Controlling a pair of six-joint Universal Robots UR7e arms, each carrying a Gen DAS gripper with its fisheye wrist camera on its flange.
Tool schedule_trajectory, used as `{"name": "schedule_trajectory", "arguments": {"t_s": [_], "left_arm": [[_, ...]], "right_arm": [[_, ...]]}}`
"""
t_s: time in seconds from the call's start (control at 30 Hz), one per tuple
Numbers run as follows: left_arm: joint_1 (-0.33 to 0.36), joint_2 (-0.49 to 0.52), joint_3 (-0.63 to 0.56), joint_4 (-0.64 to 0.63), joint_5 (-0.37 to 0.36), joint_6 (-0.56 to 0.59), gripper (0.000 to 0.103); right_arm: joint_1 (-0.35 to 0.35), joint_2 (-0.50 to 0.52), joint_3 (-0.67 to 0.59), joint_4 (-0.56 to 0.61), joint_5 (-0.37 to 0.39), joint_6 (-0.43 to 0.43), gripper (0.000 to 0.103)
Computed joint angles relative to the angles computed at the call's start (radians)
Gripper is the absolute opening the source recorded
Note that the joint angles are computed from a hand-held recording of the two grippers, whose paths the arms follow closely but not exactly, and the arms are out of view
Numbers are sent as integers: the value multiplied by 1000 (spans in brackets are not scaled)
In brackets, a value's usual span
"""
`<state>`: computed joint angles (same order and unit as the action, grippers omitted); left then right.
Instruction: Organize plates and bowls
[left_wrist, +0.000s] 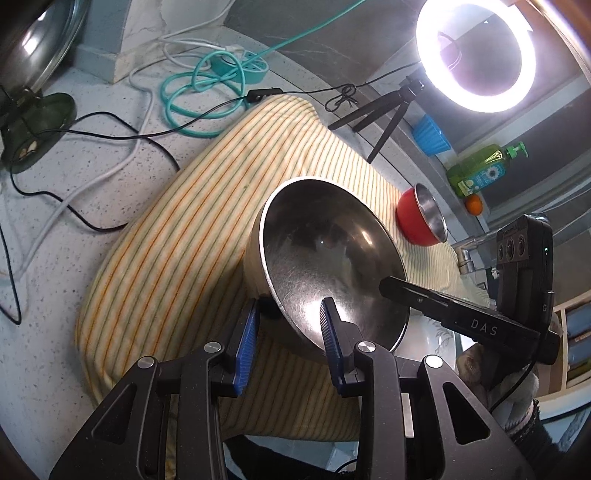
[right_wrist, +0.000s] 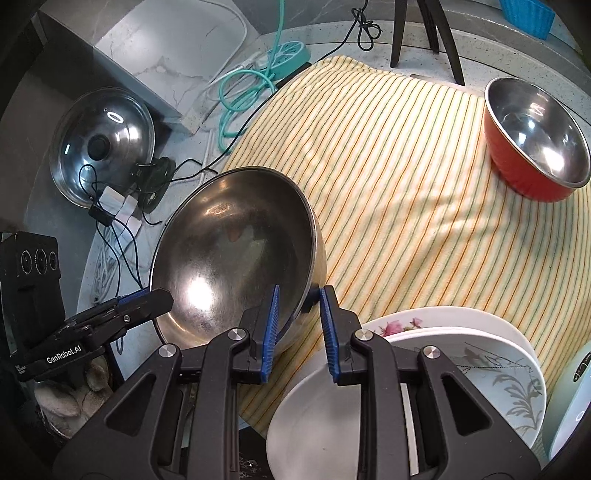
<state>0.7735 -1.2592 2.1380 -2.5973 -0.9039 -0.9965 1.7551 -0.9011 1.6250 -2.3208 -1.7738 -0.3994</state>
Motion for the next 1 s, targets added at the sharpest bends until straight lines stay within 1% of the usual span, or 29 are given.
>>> {"name": "schedule_trajectory", "arguments": {"t_s": [0.3,0.37,0.4,0.43,0.47,0.5,0.53,0.6,0.67,0.7,0.73,0.8,0.87,1.0], "left_arm": [[-6,-5,-1,42,10,-14,31],[-12,-8,-6,67,24,-19,34],[-16,-10,-11,88,33,-23,35],[-19,-10,-14,102,41,-24,37],[-22,-10,-17,115,51,-24,41],[-25,-11,-18,123,59,-24,44],[-29,-12,-20,134,70,-27,46],[-34,-14,-24,150,81,-26,46],[-41,-16,-28,173,96,-31,47],[-44,-17,-31,185,105,-34,48],[-47,-18,-33,195,113,-38,51],[-55,-21,-36,210,129,-43,54],[-63,-24,-39,227,148,-46,56],[-75,-22,-52,258,175,-38,58]], "right_arm": [[4,3,3,-9,-7,-19,24],[5,2,8,-27,-9,-26,24],[6,1,10,-31,-6,-26,26],[6,-1,11,-36,-3,-25,37],[6,-4,14,-45,5,-26,44],[6,-8,19,-56,10,-28,55],[8,-12,23,-68,15,-32,59],[13,-16,25,-80,16,-39,60],[19,-18,24,-92,14,-44,65],[20,-20,26,-98,16,-44,70],[21,-22,26,-102,18,-42,73],[20,-27,26,-106,24,-37,76],[20,-33,28,-113,26,-32,78],[16,-49,34,-124,28,-21,78]]}}
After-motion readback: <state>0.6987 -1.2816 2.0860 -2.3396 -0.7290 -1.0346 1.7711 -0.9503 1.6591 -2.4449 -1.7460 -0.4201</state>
